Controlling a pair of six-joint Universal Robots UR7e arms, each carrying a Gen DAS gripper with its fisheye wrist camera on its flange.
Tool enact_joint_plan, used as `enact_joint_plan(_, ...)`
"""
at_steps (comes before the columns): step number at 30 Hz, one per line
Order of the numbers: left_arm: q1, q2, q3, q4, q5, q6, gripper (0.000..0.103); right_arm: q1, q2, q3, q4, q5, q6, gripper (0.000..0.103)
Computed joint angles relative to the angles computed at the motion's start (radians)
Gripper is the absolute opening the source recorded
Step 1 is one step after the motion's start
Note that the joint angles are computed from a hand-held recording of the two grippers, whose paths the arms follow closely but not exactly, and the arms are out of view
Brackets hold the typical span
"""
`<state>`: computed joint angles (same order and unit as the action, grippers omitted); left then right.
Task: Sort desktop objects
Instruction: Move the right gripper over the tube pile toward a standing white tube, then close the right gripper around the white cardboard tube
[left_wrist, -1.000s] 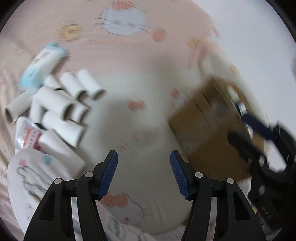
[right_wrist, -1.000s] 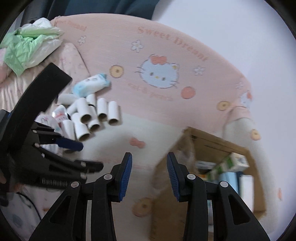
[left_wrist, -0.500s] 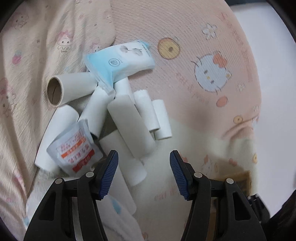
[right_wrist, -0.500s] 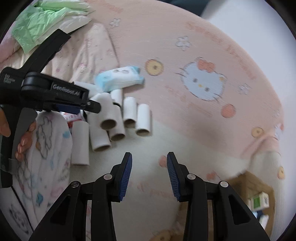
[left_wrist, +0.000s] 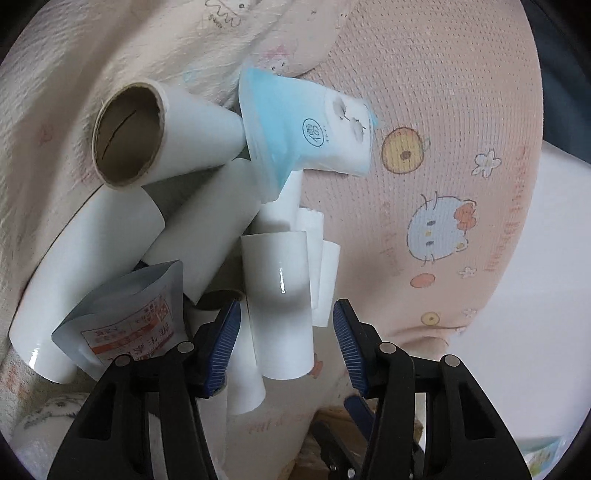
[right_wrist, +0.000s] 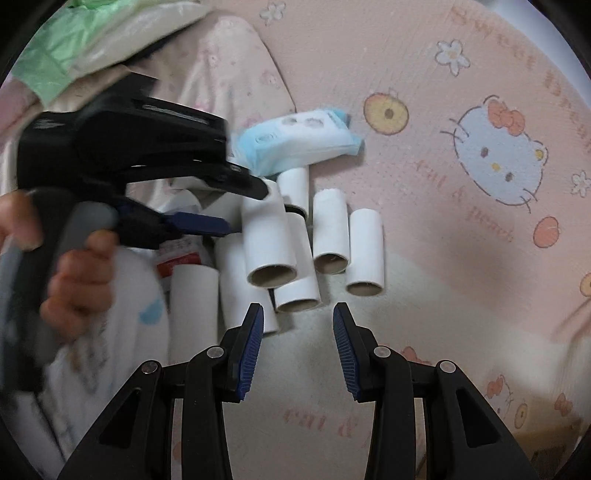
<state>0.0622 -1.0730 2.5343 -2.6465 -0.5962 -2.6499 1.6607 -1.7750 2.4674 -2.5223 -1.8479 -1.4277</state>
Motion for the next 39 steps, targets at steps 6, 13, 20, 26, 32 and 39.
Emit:
enact_joint_plan(6, 0.033, 0.016, 0.003, -0.090, -0.014, 0.090, 0.056, 0.031, 0.103, -0.066, 0.104, 0.008, 0.115, 0.036)
enact_joint_plan(13, 0.045, 0.019, 0.009, -0.130, -0.018, 0.141, 0.056, 0.048, 0.196, -0.074, 0.078, -0.010, 0.108, 0.036)
enact_joint_plan(20, 0.075, 0.042, -0.008, -0.189, -0.030, 0.231, 0.056, 0.032, 0.236, -0.112, 0.125, 0.024, 0.156, 0.036)
enact_joint_plan(26, 0.107, 0.014, -0.097, 0.050, -0.086, 0.258, 0.042, 0.036, 0.257, -0.119, 0.110, 0.024, 0.155, 0.036)
enact_joint_plan(32, 0.088, 0.003, -0.076, 0.044, -0.094, 0.250, 0.040, 0.056, 0.277, -0.098, 0.045, -0.025, 0.101, 0.039)
enact_joint_plan(39, 0.080, 0.013, -0.076, 0.038, -0.056, 0.238, 0.036, 0.040, 0.281, -0.096, 0.027, 0.006, 0.085, 0.040)
